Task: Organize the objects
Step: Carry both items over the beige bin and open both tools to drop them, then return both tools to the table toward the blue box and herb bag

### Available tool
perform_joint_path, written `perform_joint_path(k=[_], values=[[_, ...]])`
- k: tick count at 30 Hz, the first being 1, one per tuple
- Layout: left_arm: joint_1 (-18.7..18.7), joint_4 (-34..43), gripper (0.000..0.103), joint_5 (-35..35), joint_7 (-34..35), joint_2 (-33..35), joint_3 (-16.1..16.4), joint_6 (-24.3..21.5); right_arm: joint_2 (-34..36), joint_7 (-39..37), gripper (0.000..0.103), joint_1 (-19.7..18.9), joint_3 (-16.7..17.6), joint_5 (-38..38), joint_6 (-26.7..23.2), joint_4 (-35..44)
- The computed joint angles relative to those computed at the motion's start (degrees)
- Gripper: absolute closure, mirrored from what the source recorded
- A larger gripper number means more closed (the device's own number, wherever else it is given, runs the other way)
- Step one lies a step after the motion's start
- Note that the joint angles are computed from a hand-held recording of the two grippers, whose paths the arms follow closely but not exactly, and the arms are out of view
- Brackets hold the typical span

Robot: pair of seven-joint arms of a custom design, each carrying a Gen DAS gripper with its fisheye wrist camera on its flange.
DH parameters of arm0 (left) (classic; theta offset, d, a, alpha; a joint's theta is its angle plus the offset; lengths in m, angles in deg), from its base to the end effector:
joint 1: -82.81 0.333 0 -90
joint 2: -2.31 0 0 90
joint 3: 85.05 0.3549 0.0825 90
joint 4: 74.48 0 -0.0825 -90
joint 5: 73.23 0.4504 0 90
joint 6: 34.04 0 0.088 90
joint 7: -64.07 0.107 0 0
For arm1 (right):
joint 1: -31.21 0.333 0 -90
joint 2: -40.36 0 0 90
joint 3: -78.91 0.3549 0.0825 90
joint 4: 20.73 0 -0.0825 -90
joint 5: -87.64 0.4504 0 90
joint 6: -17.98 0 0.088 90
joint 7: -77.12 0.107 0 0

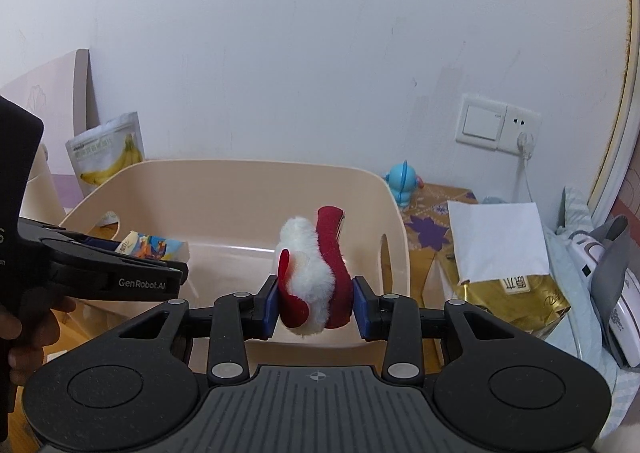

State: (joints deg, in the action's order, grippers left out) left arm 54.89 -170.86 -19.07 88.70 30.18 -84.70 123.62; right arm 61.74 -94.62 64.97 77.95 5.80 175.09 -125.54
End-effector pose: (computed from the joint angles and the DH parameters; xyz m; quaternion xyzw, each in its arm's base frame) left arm 0.6762 -0.3910 0.3680 -0.6095 0.6930 -0.2628 0.2812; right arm 0.5910 0.4285 0.3599 -0.6574 0.6008 -0.3124 0.3307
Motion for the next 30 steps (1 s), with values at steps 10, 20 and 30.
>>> perform_joint_path(k=[10, 20, 30], values=[[-1.02, -2.43, 0.023, 7.28, -8.34, -3.35, 0.79, 0.24, -2.00, 2.74, 0.041, 0.31, 0.25, -3.12, -1.04, -1.51], [0.90, -8.23, 0.022, 17.46, -18.48, -9.71, -2.62, -0.86, -6.93, 5.82, 0.014, -0.89, 3.65, -7.47, -4.88, -5.82], [3.97, -14.39, 0.020, 24.07, -25.90, -15.10, -7.94, -3.18, -11.54, 7.93, 0.004, -2.17, 6.61, -9.13, -7.21, -11.34]])
